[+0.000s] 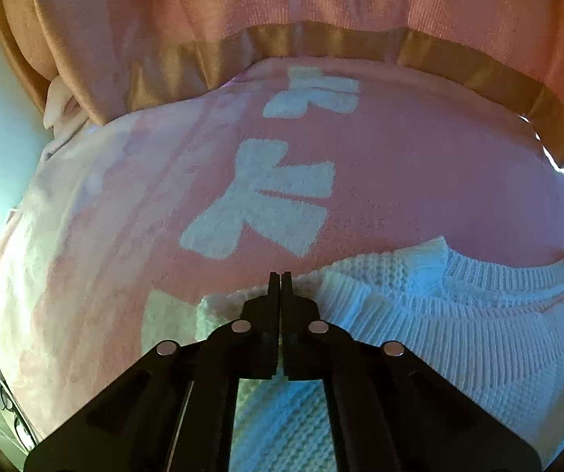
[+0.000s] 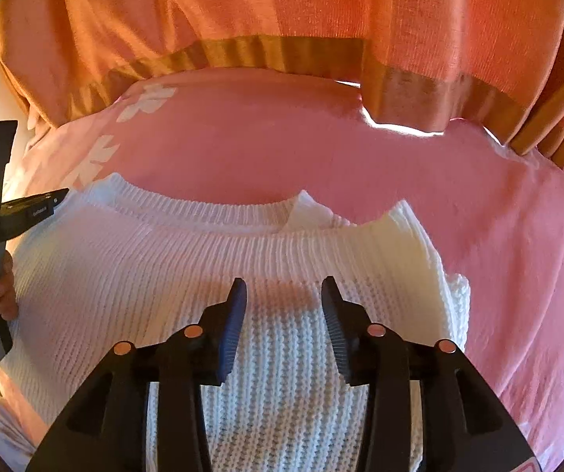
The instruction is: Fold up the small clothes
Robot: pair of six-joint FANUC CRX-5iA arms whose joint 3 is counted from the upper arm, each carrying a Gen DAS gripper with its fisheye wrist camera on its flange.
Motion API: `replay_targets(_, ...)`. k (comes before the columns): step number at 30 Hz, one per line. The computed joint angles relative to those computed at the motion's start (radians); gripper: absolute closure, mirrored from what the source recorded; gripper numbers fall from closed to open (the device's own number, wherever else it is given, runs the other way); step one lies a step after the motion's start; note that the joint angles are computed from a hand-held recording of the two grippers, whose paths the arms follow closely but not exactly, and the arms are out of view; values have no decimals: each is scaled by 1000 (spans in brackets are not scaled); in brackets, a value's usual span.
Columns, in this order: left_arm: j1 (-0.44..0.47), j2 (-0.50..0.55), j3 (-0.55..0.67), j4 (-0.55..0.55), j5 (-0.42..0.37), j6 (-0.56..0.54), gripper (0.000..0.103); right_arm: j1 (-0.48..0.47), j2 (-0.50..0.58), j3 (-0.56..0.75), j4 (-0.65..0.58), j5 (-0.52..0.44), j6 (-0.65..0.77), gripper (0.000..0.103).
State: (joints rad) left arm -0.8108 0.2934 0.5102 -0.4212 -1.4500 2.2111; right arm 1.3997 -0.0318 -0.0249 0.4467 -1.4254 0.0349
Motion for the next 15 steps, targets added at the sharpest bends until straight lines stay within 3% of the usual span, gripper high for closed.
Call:
replay_targets(6, 7, -3, 0, -56, -3, 29, 103, -4, -15, -17, 34, 39, -27, 63)
replay_targets(11, 36, -18, 1, -17, -1, 45, 103, -3, -7, -6, 20, 57, 9, 63)
replay_targets(14, 25, -49, 0, 6, 38, 34, 98, -3, 6, 7, 23, 46, 25, 63)
replay_targets(15, 20, -52, 1, 20, 38, 31, 90, -3, 5, 6, 24, 47, 21, 63)
